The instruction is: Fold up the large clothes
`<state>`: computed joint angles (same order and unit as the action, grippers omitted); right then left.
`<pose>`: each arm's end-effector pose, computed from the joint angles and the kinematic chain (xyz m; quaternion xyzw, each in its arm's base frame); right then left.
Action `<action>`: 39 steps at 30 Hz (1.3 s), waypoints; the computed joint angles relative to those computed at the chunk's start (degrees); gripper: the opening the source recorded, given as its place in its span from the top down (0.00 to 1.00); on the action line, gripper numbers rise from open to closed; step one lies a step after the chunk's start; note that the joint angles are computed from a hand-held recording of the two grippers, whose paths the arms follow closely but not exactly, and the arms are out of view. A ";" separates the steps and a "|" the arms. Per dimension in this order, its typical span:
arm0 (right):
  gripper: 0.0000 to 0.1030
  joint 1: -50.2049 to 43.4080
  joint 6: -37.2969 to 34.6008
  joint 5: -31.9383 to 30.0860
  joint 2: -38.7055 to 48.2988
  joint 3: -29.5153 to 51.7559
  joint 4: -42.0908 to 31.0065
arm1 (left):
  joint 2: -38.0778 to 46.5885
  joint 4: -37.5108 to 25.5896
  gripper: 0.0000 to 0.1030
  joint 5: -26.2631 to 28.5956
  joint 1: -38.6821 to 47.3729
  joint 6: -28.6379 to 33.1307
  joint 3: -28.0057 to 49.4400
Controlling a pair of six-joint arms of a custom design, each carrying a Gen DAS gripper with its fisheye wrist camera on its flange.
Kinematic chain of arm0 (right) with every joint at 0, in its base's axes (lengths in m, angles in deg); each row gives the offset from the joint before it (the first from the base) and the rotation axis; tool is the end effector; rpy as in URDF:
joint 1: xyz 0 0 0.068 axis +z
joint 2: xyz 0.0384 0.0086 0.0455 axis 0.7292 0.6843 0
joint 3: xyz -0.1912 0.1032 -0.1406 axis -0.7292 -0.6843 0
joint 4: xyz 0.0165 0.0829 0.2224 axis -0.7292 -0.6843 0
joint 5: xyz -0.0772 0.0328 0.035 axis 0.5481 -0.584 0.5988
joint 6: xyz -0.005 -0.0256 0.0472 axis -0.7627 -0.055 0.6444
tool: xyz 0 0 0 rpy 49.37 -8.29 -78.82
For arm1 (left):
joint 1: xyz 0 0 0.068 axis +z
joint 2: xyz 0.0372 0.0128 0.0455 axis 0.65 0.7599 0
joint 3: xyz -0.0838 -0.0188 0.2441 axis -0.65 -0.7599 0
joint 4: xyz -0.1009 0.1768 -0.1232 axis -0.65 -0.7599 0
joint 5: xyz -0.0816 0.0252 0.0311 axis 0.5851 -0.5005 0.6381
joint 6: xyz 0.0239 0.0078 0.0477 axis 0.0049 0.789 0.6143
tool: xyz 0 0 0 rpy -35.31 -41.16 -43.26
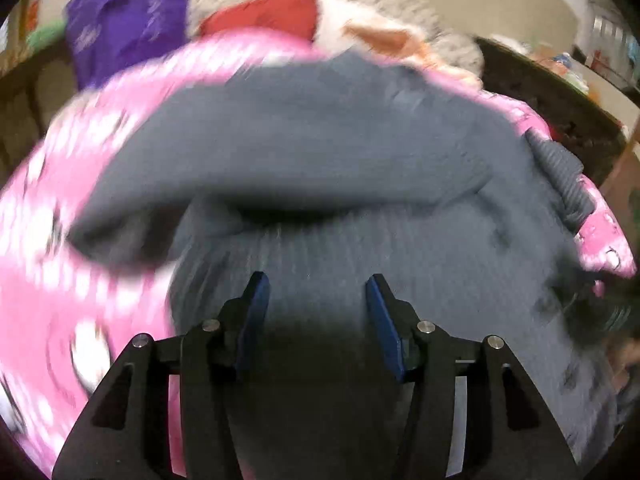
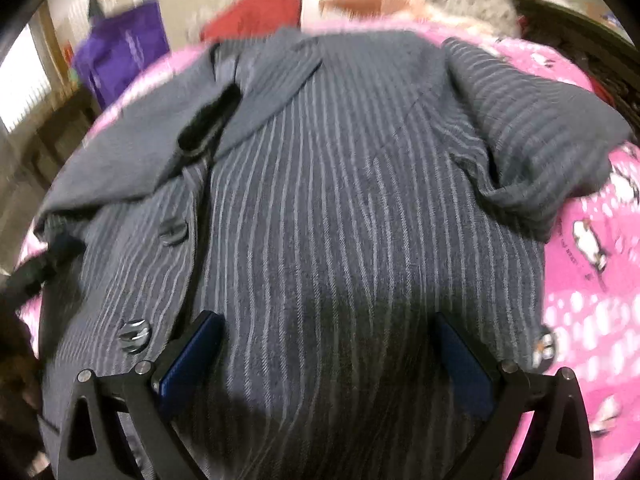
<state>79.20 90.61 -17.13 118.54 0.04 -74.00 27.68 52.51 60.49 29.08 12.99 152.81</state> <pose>0.2243 0.1283 0.2007 0.1819 0.9471 0.0131 0.2639 0.3533 -0.0860 0.1829 0.2399 0.8986 -0.1951 0.3113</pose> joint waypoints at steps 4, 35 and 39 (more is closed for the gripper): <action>0.13 -1.28 -6.25 0.88 -2.01 7.05 1.53 | 0.47 3.80 0.51 0.93 1.54 -6.06 -1.32; 0.93 -18.46 -17.03 -13.36 0.18 3.22 17.99 | -0.58 7.20 0.52 1.34 3.29 -7.31 -4.24; 0.93 -23.01 -18.27 -13.58 -7.98 -4.41 14.10 | -0.67 7.19 0.52 1.25 3.30 -7.22 -4.34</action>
